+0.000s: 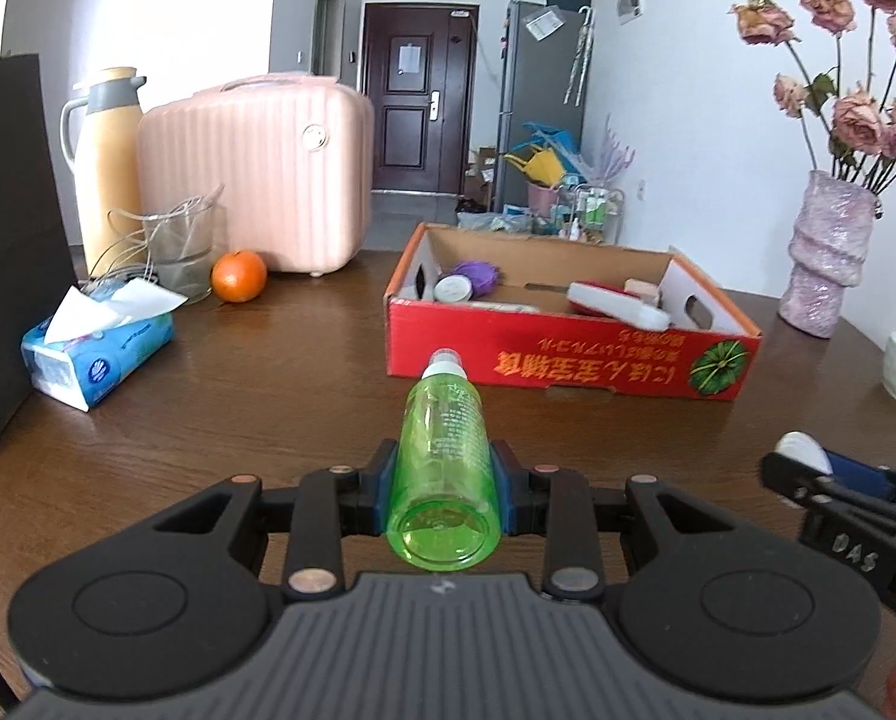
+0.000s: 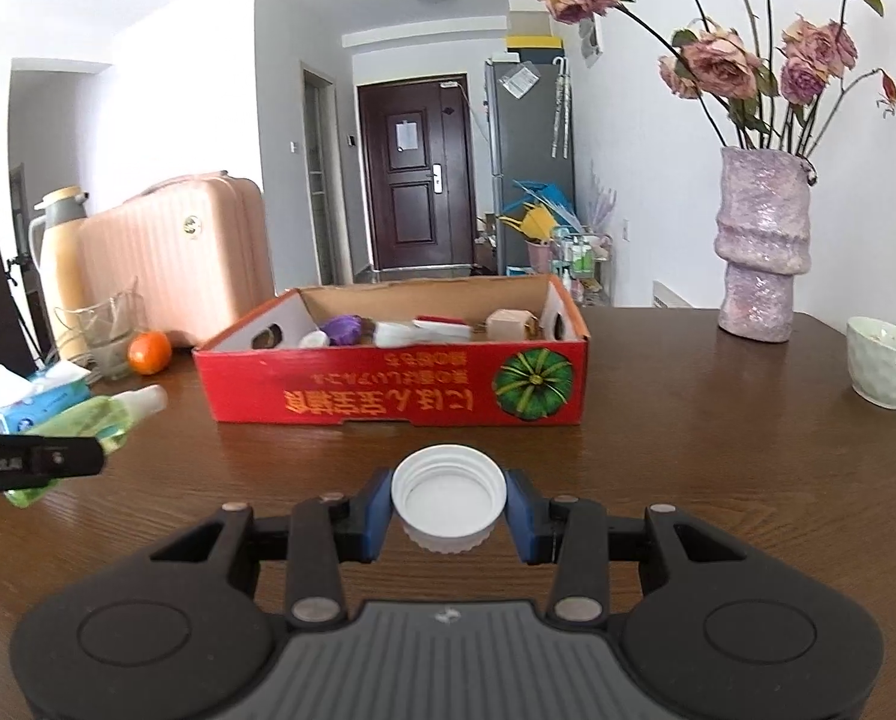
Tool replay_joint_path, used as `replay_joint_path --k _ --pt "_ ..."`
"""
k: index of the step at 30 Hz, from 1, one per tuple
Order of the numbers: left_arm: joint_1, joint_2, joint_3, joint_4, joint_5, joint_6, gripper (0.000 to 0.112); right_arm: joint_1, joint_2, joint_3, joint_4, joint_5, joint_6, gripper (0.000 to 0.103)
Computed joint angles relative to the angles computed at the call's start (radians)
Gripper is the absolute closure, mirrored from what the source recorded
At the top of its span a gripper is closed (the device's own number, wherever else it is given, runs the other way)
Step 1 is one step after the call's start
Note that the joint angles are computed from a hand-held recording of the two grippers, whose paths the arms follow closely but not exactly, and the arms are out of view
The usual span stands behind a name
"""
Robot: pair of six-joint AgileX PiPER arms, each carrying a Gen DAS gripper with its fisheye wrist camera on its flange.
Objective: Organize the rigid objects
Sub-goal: 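Carry the green spray bottle and the white cap over the red box with both grippers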
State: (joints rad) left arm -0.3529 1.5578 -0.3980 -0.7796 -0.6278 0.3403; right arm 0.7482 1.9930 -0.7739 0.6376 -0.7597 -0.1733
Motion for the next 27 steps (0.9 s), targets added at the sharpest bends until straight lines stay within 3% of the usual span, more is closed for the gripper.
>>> replay_joint_path --k 11,27 --pt "-0.037 -0.049 -0.08 -0.123 0.029 0.144 0.08 -0.003 -0.037 -0.051 0.011 0.038 -0.059 0.064" --pt "-0.011 0.05 -0.26 -0.118 0.078 0.167 0.08 -0.058 0.016 -0.229 0.036 0.101 -0.154 0.064"
